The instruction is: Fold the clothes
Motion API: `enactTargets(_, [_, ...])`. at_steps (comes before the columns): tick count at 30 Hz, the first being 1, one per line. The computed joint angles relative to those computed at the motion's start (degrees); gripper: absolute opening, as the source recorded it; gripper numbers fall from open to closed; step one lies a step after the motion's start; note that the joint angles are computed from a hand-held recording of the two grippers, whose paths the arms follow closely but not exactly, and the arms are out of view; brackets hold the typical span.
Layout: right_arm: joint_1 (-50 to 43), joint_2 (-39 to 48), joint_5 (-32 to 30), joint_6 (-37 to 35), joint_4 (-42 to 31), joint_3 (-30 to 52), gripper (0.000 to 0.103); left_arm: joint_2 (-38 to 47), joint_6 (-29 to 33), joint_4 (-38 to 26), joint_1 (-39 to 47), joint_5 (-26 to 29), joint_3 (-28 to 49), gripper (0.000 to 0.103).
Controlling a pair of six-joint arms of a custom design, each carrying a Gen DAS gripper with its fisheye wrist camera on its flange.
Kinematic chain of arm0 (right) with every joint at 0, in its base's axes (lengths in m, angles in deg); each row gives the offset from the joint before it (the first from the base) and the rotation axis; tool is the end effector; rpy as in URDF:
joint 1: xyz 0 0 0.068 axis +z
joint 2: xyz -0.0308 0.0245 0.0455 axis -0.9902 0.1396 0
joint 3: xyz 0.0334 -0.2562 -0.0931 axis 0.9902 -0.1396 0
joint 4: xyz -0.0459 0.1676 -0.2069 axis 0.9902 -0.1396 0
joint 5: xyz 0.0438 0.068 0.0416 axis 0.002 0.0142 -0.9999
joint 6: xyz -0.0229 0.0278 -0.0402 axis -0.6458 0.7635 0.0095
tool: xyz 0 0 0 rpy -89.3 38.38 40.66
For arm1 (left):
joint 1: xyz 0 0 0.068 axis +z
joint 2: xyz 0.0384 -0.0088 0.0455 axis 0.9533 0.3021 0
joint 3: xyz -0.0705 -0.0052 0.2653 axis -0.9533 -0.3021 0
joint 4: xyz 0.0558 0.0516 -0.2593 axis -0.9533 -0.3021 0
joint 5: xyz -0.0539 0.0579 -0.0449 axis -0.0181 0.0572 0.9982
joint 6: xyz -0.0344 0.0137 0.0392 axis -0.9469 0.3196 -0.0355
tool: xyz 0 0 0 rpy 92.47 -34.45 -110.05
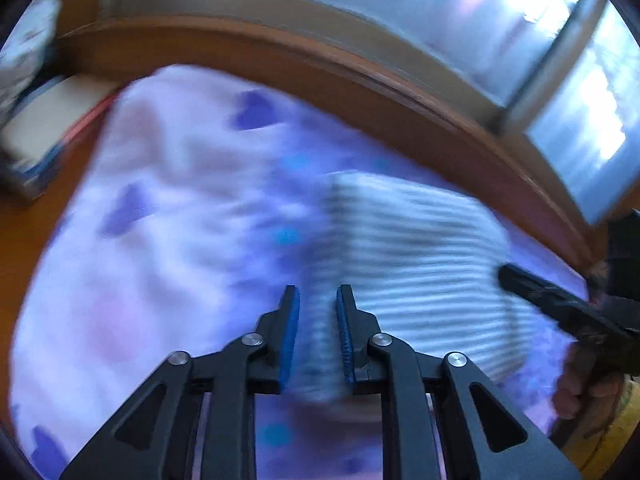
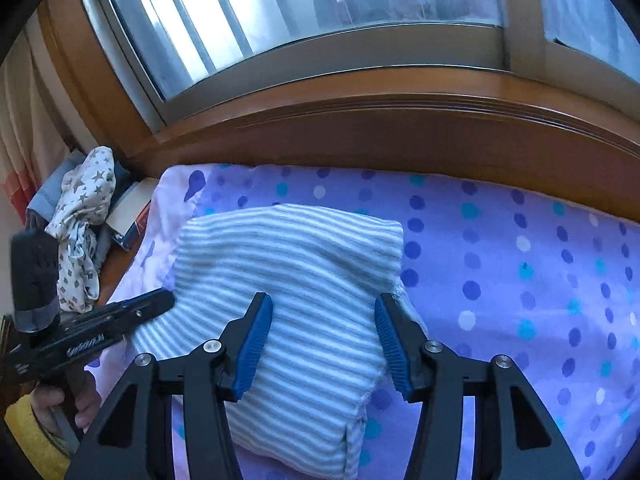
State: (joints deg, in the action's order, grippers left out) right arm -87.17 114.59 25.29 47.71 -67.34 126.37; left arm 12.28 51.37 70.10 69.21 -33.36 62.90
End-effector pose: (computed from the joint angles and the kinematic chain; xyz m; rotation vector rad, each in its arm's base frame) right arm 0.2991 -0.0132 0.1215 -0.1183 2.4692 0.4415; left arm 0.2995 -0.0291 0.0978 0.0574 2.5347 -0.5215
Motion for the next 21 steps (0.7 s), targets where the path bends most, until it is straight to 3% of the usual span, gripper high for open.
enactTargets(5, [-0.96, -11.4, 1.53, 0.28, -1.77, -6.46, 0.053, -8.57, 1.38, -3.66, 0.68, 0.7, -4.4, 0.019])
enactTargets(8, [-1.92, -16.59, 0.18, -1.76, -2.66, -10.88, 0.053, -13.24, 2.91, -3.72, -4.28, -3.27, -7.35, 0.02])
enactTargets(11, [0.41, -9.31, 4.72, -3.48, 1.03, -11.7, 0.052, -11.68, 4.7, -3.28, -8.55, -9.2, -7.96, 0.023])
enactTargets(13, [-2.0, -5.23, 0.6, -2.25, 2.2, -11.4, 0.052, -10.14, 5.4, -3.0, -9.56, -11.74, -8.34, 0.023])
enactTargets(18, [-3.37, -14.82, 2.72, -6.12, -6.3, -12.66, 0.053, -15.55, 5.89, -7.14, -7.47, -11.04, -10.77, 0.023])
enactTargets(21, [-1.92, -22.09, 5.93, -5.03, -12.89, -13.4, 0.055, -24.89, 4.55, -15.18, -10.26, -11.23, -11.37, 0.023])
